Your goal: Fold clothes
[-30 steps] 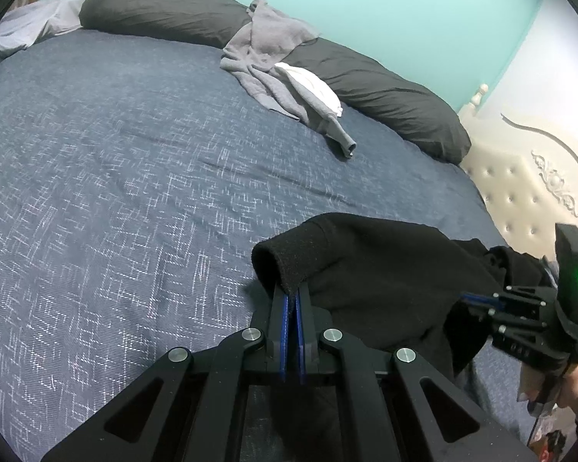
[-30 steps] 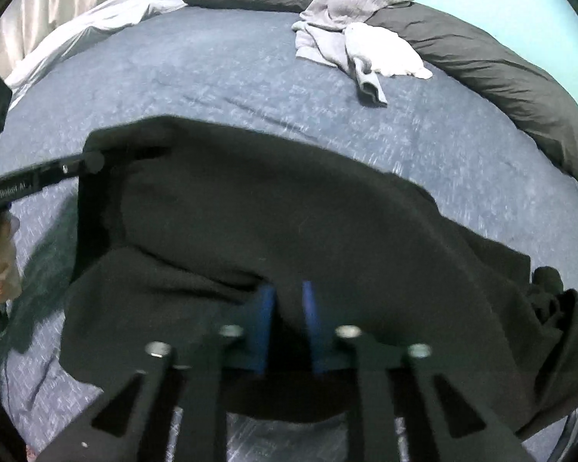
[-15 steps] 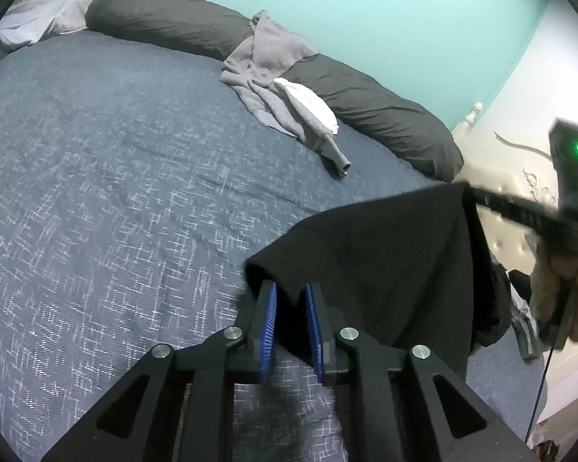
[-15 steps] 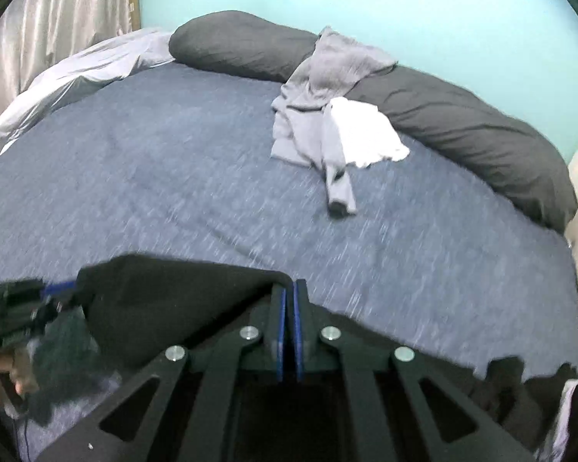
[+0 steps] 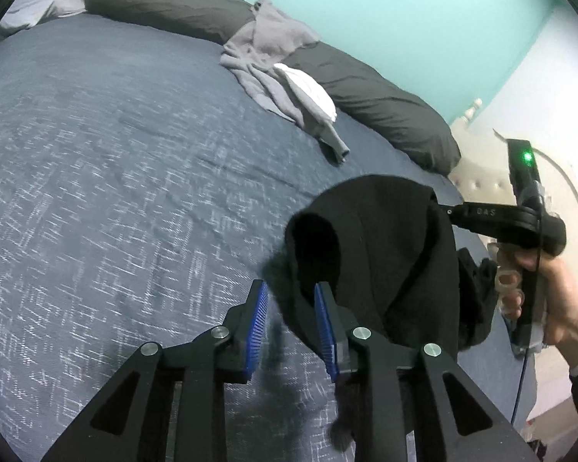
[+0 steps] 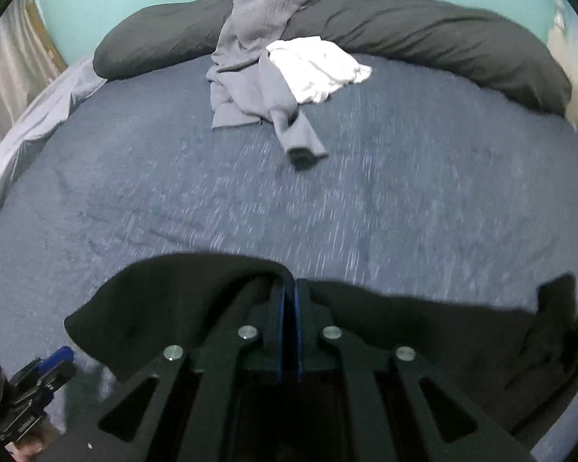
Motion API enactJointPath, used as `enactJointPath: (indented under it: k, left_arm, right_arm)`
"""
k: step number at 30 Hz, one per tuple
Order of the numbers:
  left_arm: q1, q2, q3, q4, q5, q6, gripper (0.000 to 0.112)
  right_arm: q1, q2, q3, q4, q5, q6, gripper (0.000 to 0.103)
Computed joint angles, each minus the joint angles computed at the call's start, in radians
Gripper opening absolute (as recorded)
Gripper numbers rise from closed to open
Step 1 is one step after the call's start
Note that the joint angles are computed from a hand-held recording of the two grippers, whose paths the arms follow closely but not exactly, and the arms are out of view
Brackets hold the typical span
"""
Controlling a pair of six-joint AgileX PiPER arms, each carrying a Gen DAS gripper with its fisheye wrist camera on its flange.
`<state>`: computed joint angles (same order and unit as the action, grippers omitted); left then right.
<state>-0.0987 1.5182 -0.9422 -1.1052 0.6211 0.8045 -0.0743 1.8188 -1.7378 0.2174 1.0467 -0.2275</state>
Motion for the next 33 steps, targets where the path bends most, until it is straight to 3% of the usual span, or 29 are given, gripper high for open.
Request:
enactJointPath:
  k: [2, 3, 10, 18, 23, 28, 33]
  left_arm:
    - [-0.004, -0.002, 0.003, 0.003, 0.007, 0.003, 0.028]
    - [-0.009, -0.005, 0.004, 0.008, 0.006, 0.000, 0.028]
    - [-0.064, -0.031, 0.030, 0.058, -0.023, -0.032, 0.028]
    - [-0.098, -0.081, 0.086, 0.077, -0.005, -0.058, 0.028]
    - [-0.110, -0.122, 0.122, 0.074, 0.027, -0.062, 0.028]
    - [-0.114, -0.151, 0.174, 0.040, 0.048, -0.057, 0.028]
    - [-0.184, -0.194, 0.211, 0.090, -0.011, -0.128, 0.028]
  right_arm:
    - [-0.014, -0.075, 0.102, 0.009, -0.062, 0.004, 0.026]
    - [-0.031, -0.122, 0.162, 0.036, -0.097, -0.003, 0.029]
    - [-0.205, -0.446, 0.564, 0.366, -0.221, -0.215, 0.033]
    - [-0.420, -0.658, 0.874, 0.620, -0.198, -0.403, 0.037]
    - [-0.526, -0.689, 1.024, 0.742, -0.155, -0.508, 0.038]
    - [-0.642, -0.716, 1.116, 0.803, -0.079, -0.594, 0.038]
    - [-0.731, -0.737, 1.153, 0.787, 0.014, -0.638, 0.038]
